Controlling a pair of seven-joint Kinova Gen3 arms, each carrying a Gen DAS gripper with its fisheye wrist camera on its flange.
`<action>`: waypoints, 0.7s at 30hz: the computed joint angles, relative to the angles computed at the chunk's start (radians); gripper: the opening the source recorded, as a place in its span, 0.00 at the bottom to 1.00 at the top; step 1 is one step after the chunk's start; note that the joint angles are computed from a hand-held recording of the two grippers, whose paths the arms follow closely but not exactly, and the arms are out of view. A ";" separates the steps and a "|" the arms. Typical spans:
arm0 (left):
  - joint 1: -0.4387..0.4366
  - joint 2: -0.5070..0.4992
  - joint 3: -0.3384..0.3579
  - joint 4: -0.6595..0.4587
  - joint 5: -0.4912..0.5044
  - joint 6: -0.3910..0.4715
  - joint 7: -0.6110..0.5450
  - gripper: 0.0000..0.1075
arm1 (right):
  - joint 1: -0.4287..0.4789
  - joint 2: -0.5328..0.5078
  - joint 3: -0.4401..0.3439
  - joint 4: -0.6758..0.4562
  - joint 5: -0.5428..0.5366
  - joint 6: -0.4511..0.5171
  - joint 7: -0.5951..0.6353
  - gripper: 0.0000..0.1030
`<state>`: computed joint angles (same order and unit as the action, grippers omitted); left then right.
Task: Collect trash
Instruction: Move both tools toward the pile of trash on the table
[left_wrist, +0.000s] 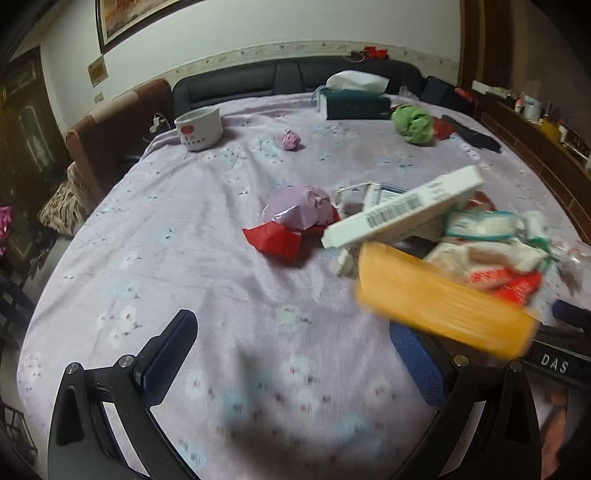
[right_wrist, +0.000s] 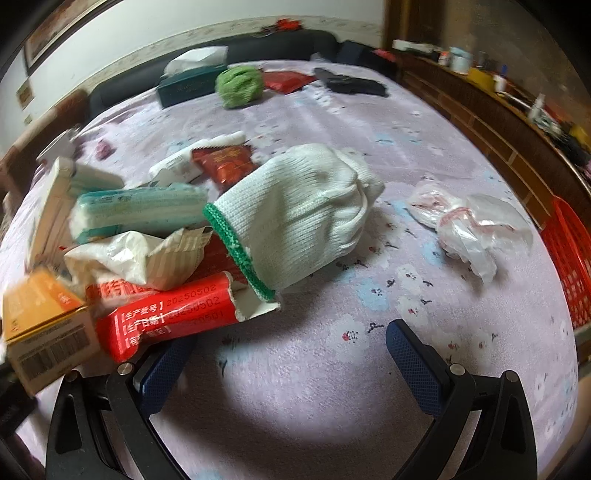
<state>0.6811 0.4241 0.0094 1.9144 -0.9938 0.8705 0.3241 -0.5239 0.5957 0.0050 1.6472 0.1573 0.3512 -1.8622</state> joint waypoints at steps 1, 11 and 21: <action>0.030 -0.009 -0.017 0.015 -0.015 0.000 0.030 0.96 | 0.038 0.006 -0.046 -0.021 -0.009 0.024 0.041 1.00; 0.140 -0.027 0.069 0.053 -0.160 0.173 0.333 0.96 | 0.407 -0.118 -0.385 0.232 -0.182 -0.187 0.389 1.00; 0.216 0.028 0.117 -0.031 -0.187 0.314 0.380 0.96 | 0.841 -0.210 -0.740 0.514 -0.060 -0.576 0.355 0.98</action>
<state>0.8970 0.4520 0.1259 1.8839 -1.1811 1.1848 0.7041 0.3167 0.3857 -0.7348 2.1616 0.0973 -0.2247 -1.5067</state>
